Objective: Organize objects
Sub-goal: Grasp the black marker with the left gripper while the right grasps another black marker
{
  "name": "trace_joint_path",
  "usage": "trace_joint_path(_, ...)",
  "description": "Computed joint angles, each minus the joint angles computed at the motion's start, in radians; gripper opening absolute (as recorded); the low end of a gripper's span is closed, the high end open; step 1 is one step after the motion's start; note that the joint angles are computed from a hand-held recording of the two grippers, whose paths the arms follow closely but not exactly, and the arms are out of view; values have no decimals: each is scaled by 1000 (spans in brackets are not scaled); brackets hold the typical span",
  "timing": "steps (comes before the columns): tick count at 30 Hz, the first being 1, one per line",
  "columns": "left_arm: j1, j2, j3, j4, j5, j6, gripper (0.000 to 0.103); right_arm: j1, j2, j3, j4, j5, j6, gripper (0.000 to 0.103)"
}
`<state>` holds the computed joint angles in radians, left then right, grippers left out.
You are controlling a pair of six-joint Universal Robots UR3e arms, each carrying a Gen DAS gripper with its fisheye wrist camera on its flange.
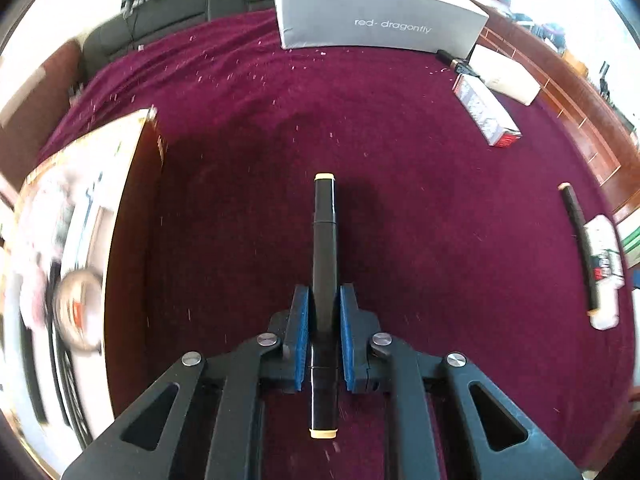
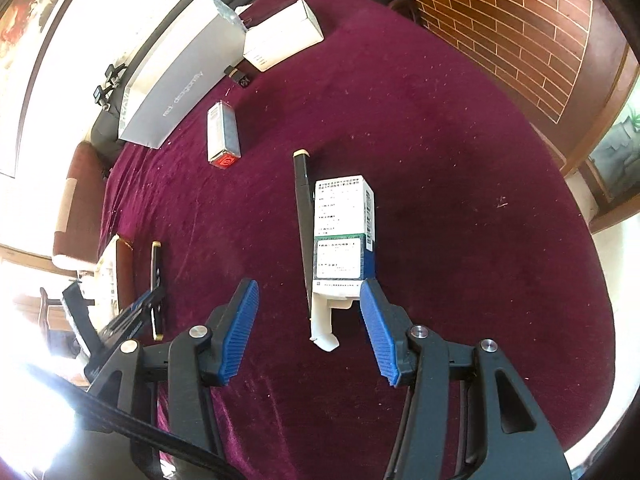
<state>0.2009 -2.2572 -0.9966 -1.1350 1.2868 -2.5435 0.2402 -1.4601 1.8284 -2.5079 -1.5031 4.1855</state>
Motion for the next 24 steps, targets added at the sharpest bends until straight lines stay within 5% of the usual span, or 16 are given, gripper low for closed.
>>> trace_joint_path(9,65,212,-296,24,-46,50,11,10,227,-312,128,4,-141,52)
trace_joint_path(19,83,217,-343,44,-68,28,12,45,477,-708,493,-131,-167,51)
trace_joint_path(24,82,179,-275,-4,-78,13,12,55,546,-799,557,-123,-169,48)
